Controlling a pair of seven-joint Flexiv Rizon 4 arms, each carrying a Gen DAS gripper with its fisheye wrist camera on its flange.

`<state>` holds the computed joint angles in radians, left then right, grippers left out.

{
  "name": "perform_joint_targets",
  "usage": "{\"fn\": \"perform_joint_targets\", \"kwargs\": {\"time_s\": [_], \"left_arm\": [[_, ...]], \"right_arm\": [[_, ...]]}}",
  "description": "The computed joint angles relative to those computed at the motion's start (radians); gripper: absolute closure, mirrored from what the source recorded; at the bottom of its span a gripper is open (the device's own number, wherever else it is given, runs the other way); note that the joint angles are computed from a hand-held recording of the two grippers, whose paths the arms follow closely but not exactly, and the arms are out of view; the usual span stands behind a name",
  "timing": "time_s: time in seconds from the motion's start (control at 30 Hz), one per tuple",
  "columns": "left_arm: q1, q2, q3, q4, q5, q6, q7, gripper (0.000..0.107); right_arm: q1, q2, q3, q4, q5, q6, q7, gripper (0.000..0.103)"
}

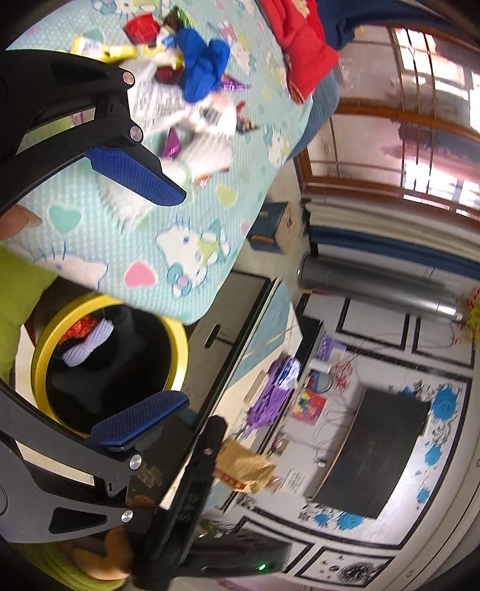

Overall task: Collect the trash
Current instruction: 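Return both tools to the bed and reach toward the remaining trash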

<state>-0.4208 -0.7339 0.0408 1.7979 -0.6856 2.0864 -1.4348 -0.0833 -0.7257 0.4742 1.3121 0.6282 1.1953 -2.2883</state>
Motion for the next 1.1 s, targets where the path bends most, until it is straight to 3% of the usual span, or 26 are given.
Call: {"fn": "perform_joint_targets", "kwargs": {"time_s": [0.4, 0.73, 1.1], "left_arm": [[-0.009, 0.041, 0.005, 0.074, -0.116, 0.129, 0.035, 0.015], [0.026, 0.067, -0.041, 0.134, -0.211, 0.211, 0.078, 0.015], [0.077, 0.101, -0.067, 0.209, -0.236, 0.257, 0.036, 0.015]], "right_arm": [[0.009, 0.049, 0.045, 0.054, 0.051, -0.002, -0.13, 0.045], [0.071, 0.077, 0.025, 0.081, 0.054, -0.041, -0.163, 0.043], [0.146, 0.078, 0.007, 0.103, 0.018, -0.062, -0.172, 0.042]]}}
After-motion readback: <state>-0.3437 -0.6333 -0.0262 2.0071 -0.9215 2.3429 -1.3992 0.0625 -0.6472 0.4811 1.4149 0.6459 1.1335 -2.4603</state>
